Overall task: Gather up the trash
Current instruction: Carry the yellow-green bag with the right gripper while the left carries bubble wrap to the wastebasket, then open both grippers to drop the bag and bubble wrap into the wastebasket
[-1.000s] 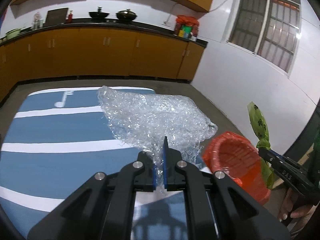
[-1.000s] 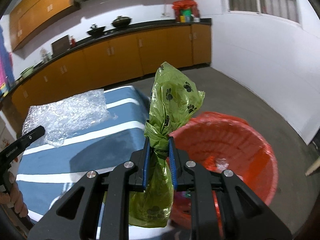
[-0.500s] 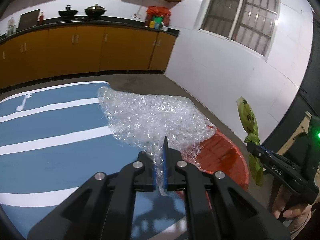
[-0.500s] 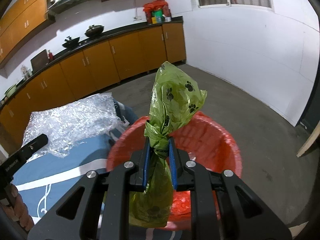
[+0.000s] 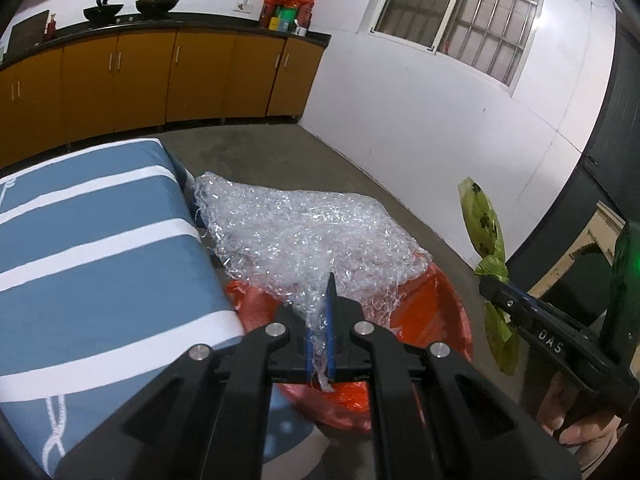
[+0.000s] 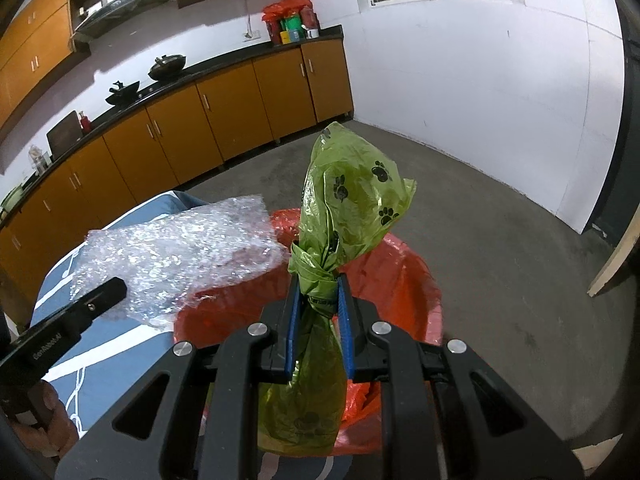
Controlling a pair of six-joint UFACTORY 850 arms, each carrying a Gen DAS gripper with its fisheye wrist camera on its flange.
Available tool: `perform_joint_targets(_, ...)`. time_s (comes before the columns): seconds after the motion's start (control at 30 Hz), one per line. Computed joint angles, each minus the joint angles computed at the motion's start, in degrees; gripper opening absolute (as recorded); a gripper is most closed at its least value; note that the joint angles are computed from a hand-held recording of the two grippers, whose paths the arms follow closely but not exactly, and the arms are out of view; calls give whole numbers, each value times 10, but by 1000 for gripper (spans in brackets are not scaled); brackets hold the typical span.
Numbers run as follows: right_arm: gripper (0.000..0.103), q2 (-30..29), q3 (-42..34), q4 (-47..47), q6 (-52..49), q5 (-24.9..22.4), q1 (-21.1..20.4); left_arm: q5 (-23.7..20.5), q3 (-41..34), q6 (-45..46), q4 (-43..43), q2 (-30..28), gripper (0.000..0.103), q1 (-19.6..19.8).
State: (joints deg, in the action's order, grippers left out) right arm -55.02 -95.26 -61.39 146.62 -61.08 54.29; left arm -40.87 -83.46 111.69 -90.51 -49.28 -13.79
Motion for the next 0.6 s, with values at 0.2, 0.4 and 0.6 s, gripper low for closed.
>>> perform_joint_targets(0.2,18,9,16,-14,19,17,-6,8,-12,-21,22,-11,7,-16)
perform_joint_targets(0.4,23,15,33,-32,37,33,-8,11,-27,-44,50,-25,16,-16)
perform_joint_targets(0.6,38,13,32,-33,39,36,-5,16,-36,-55,53,-33,26,-9)
